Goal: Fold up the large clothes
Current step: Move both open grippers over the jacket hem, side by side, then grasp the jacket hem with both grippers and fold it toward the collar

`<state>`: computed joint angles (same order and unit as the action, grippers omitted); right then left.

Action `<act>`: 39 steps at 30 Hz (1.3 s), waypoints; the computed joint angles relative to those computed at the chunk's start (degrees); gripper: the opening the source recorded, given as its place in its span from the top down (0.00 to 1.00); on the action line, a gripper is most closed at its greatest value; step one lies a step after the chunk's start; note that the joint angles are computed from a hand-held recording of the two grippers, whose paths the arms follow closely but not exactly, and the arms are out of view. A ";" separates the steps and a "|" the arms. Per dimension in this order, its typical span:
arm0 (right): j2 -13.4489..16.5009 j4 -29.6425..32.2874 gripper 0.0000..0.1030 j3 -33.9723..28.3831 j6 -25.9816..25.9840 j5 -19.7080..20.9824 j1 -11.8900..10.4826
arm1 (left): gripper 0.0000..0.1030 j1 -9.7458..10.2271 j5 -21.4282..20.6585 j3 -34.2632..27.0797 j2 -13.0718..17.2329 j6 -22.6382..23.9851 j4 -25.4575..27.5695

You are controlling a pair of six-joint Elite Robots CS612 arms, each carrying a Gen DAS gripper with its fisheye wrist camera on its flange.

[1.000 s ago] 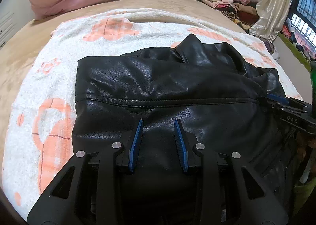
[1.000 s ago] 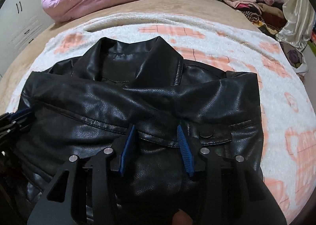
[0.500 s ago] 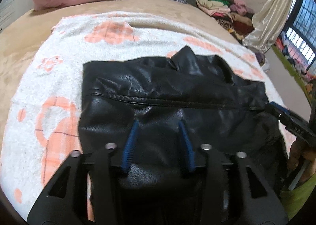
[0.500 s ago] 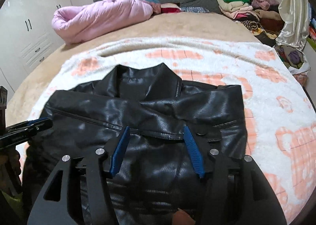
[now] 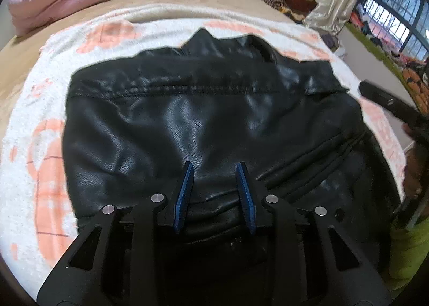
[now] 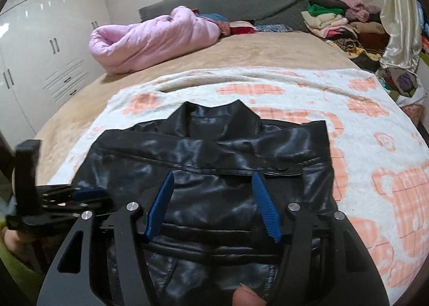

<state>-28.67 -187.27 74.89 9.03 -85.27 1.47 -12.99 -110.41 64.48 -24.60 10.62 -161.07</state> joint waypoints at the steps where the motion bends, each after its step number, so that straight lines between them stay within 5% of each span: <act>1: -0.07 0.15 0.43 0.05 -0.38 0.25 0.11 | 0.77 -0.11 0.47 -0.15 0.14 0.45 0.37; 6: 0.48 3.97 0.43 -1.53 -2.66 -0.21 0.79 | 0.77 0.04 -0.21 -0.86 0.69 0.10 1.00; 11: 1.48 11.76 0.43 -4.00 -3.77 -5.49 1.45 | 0.77 0.00 -0.02 -0.78 0.66 0.15 0.80; 17: 3.33 18.40 0.49 -6.03 -1.98 -4.38 0.76 | 0.76 0.10 -0.37 -0.61 0.52 0.14 0.83; 29: 2.07 9.66 0.46 -1.91 0.28 -2.84 0.57 | 0.74 -0.05 -0.13 -0.08 0.08 0.15 0.42; 32: 1.20 7.66 0.29 -0.35 1.38 -2.44 0.46 | 0.66 0.12 -1.59 -0.01 -0.08 0.22 0.67; 39: -0.27 4.81 0.18 2.58 3.40 -3.47 0.36 | 0.58 0.19 -2.85 0.39 -0.48 0.29 0.50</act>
<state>-28.94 -182.46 77.47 12.43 -88.74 1.84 -12.80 -113.26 64.87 -25.08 10.91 -160.57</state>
